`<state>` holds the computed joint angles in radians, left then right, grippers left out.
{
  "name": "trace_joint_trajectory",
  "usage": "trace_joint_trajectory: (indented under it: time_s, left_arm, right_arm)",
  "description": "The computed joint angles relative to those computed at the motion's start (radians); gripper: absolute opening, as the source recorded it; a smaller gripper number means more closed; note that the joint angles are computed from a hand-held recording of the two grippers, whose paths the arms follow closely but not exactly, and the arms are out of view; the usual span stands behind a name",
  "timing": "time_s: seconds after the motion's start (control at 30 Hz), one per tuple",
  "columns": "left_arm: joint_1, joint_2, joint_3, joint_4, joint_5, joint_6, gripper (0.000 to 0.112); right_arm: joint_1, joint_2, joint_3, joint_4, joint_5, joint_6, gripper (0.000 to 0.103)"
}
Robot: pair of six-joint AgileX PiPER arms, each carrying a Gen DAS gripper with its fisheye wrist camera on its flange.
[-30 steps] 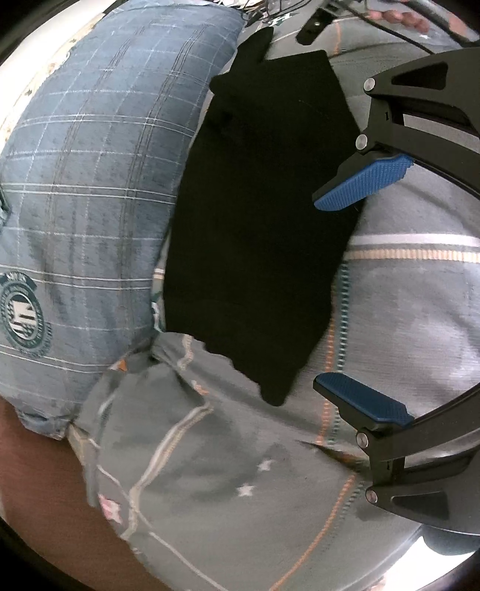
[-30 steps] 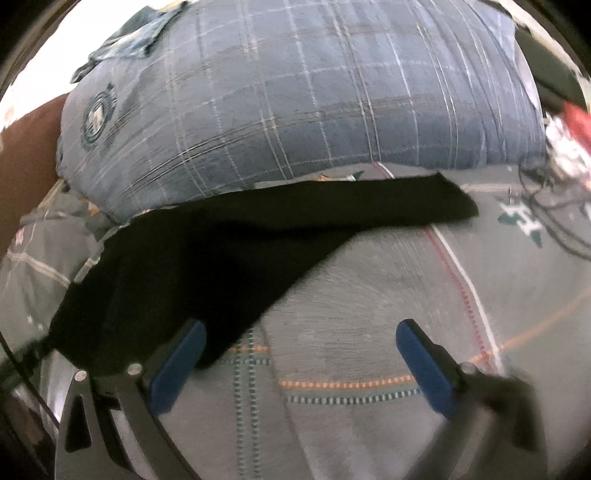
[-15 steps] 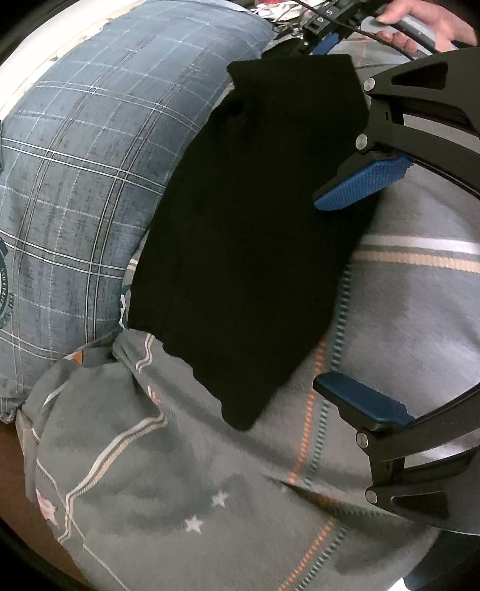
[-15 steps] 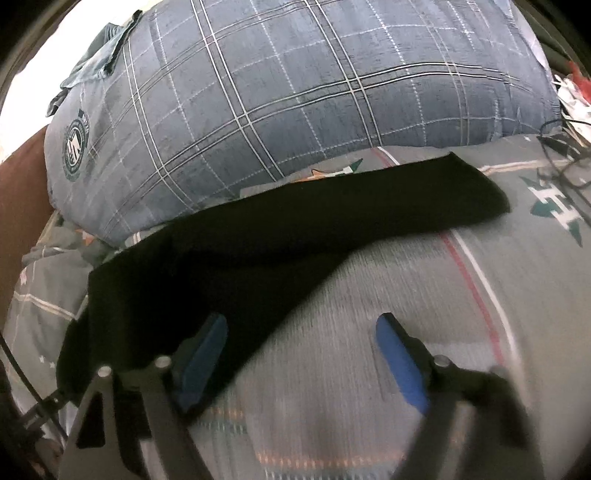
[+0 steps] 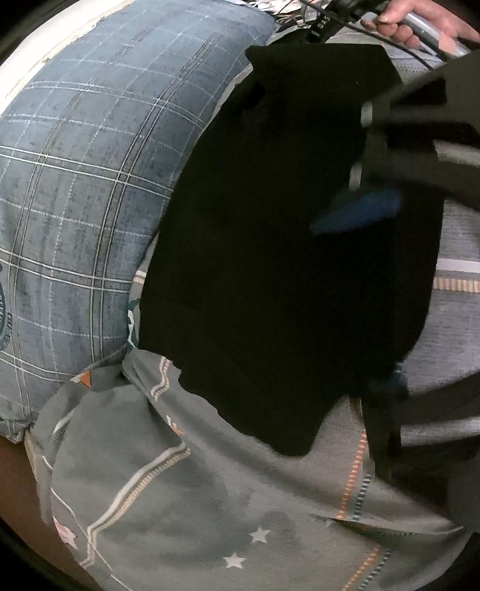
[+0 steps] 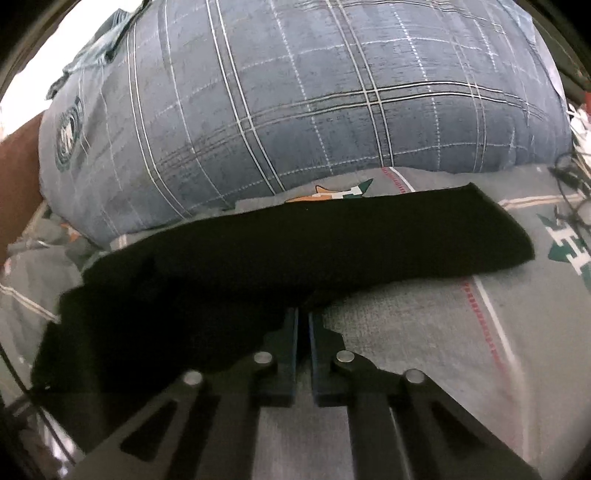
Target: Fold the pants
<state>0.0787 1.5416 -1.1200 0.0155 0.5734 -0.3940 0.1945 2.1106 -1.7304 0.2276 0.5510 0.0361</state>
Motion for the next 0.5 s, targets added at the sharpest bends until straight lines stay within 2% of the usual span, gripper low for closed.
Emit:
trace_joint_trajectory:
  time_s: [0.03,0.13,0.3,0.5]
  left_arm:
    - [0.014,-0.006,0.002,-0.053,0.004,0.051,0.032]
    - [0.045,-0.031,0.017,-0.136,0.006,0.129,0.021]
    - [0.061,-0.095,0.044,-0.17,0.006,0.194,0.015]
    - [0.089,-0.181,0.106,-0.193,0.018,0.24,0.014]
  right_arm:
    - [-0.002,-0.024,0.027,0.014,-0.009,-0.014,0.003]
    - [-0.006,-0.132,0.148,0.017,-0.056,-0.044,0.003]
    - [-0.027,-0.349,0.367,-0.025,-0.135,-0.023,0.003]
    - [-0.076,-0.523,0.509,-0.145,-0.086,0.047,0.003]
